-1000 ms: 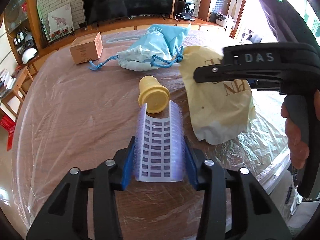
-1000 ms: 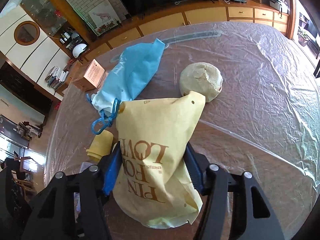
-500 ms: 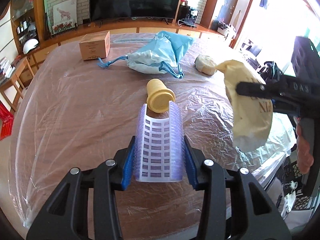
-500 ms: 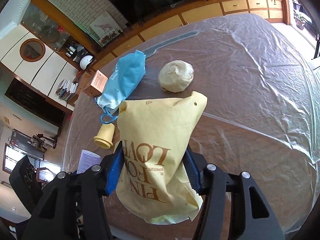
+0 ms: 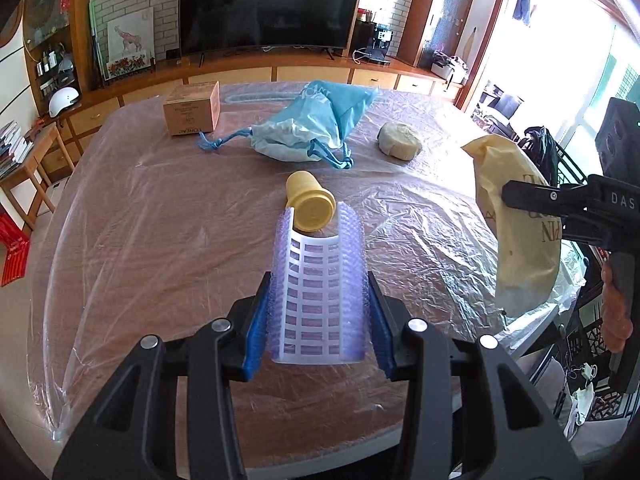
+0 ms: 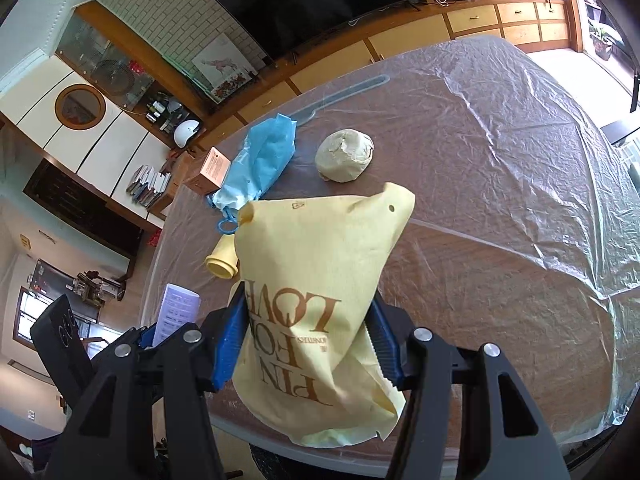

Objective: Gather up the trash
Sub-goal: 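Carry the paper bag and roller with both tools over the black bin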

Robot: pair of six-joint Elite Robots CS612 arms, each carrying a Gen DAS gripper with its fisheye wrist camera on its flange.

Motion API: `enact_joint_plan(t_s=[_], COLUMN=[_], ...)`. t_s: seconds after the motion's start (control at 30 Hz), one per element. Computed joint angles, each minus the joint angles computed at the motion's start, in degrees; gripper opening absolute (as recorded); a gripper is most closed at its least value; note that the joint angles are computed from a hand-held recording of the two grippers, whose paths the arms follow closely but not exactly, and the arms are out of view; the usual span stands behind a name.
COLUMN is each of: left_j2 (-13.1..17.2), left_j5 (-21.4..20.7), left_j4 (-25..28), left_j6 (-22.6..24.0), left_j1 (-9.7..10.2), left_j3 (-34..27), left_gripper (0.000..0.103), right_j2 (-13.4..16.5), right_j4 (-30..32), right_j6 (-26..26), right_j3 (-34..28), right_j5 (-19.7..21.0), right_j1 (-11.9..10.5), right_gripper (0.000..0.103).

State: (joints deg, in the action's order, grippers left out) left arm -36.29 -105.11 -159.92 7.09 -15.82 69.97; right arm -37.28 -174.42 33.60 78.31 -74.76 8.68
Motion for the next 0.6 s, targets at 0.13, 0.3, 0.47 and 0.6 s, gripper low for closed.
enact_joint_plan(t_s=[0.13, 0.3, 0.47, 0.6], left_j2=[-0.7, -1.2, -2.2, -3.2], left_j5=[-0.1, -0.9, -2.0, -4.0], left_j4=[-0.8, -1.4, -2.6, -3.3], left_j6=[0.3, 0.9, 1.6, 2.7], left_j1=[-0.02, -0.04, 0.08, 0.36], left_j3=[1.0, 1.9, 3.5, 5.1], left_gripper=[0.045, 0.044, 0.044, 0.044], right_j2=[-0.5, -1.4, -2.3, -3.2], right_j4=[-1.1, -2.4, -4.4, -6.1], right_j6=[-0.9, -2.8, -4.2, -5.8], right_j3=[1.1, 2.6, 4.5, 6.2], right_j5=[1.1, 2.4, 4.6, 6.9], right_j1=[-0.1, -0.1, -0.3, -0.2], right_gripper=[0.055, 0.054, 0.055, 0.055])
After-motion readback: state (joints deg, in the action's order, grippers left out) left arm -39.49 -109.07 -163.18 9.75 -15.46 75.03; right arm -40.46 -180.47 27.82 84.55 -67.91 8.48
